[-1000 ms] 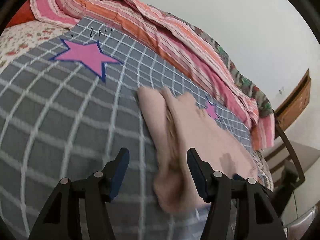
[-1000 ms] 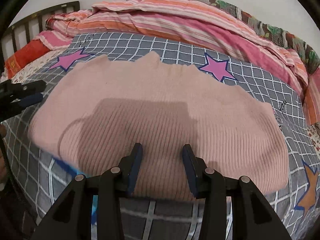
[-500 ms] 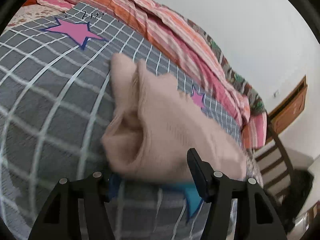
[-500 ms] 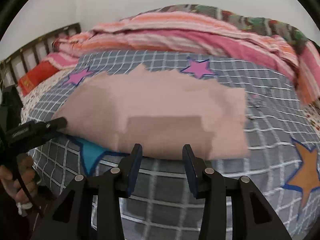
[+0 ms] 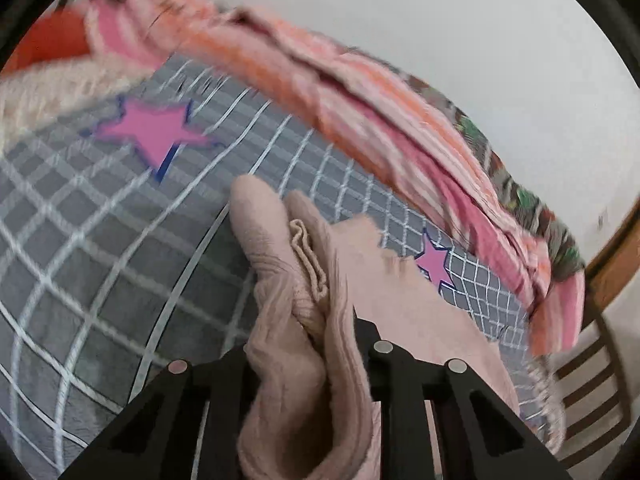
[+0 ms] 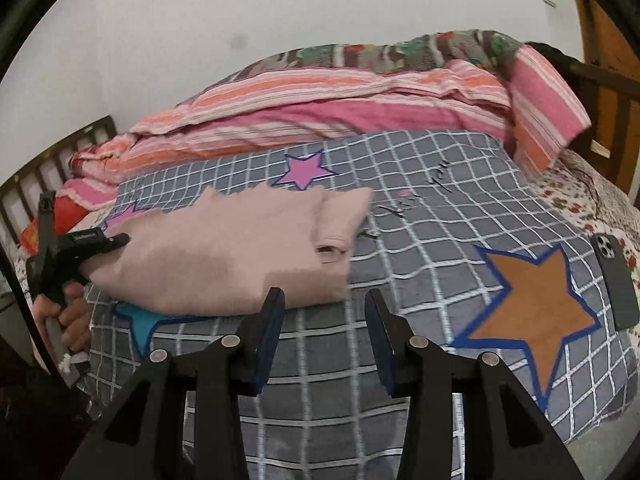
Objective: Fold small clothes
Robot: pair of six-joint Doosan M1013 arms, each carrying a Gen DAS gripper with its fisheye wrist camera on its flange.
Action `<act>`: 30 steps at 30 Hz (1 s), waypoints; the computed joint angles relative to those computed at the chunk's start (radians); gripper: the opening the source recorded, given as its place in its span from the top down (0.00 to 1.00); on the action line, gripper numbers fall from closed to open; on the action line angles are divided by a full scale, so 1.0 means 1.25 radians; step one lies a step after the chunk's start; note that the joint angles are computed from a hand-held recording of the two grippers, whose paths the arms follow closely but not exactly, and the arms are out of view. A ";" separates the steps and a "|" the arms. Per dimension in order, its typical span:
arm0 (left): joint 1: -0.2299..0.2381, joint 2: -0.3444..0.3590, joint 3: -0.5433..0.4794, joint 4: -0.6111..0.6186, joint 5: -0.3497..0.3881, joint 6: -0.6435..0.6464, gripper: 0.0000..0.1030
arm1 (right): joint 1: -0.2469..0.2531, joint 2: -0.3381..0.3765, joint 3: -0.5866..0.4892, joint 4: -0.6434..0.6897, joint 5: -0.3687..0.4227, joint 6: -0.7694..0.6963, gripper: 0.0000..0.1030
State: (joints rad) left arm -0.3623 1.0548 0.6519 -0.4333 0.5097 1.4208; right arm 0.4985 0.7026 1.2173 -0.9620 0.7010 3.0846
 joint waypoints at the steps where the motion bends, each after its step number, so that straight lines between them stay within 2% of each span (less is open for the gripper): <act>1: -0.008 -0.002 -0.011 0.050 0.004 -0.014 0.82 | -0.002 -0.003 0.007 -0.003 -0.003 0.012 0.60; 5: -0.040 0.005 -0.075 0.159 0.034 -0.023 0.82 | -0.013 -0.020 0.044 -0.016 -0.015 0.074 0.60; 9: -0.082 0.027 -0.154 0.258 0.063 -0.026 0.82 | -0.017 -0.035 0.075 -0.033 -0.001 0.125 0.60; 14: -0.136 0.085 -0.269 0.291 0.142 -0.007 0.82 | -0.023 -0.051 0.110 -0.031 0.015 0.170 0.60; 17: -0.159 0.095 -0.270 0.254 0.174 0.032 0.82 | -0.026 -0.061 0.132 -0.024 0.014 0.198 0.60; 19: -0.171 0.117 -0.297 0.227 0.232 0.074 0.82 | -0.028 -0.066 0.143 -0.013 0.014 0.196 0.60; 20: -0.175 0.112 -0.278 0.230 0.228 0.085 0.81 | -0.029 -0.068 0.146 -0.006 0.017 0.189 0.60; 21: -0.179 0.090 -0.226 0.237 0.188 0.102 0.81 | -0.030 -0.069 0.148 -0.002 0.019 0.185 0.60; 22: -0.178 0.074 -0.190 0.219 0.156 0.133 0.79 | -0.031 -0.070 0.151 0.003 0.019 0.177 0.60; 23: -0.171 0.065 -0.172 0.159 0.149 0.192 0.71 | -0.033 -0.072 0.153 0.007 0.018 0.171 0.60; 24: -0.163 0.063 -0.174 0.094 0.166 0.240 0.66 | -0.035 -0.073 0.154 0.014 0.013 0.159 0.60; 25: -0.151 0.071 -0.195 0.015 0.200 0.290 0.57 | -0.037 -0.073 0.153 0.018 0.006 0.146 0.60; 27: -0.130 0.062 -0.194 -0.093 0.240 0.353 0.56 | -0.041 -0.072 0.146 0.026 -0.009 0.112 0.60; 28: -0.121 0.043 -0.165 -0.132 0.232 0.381 0.56 | -0.043 -0.070 0.138 0.030 -0.020 0.091 0.60; 30: -0.108 0.007 -0.102 -0.212 0.193 0.453 0.50 | -0.051 -0.064 0.121 0.038 -0.055 0.054 0.58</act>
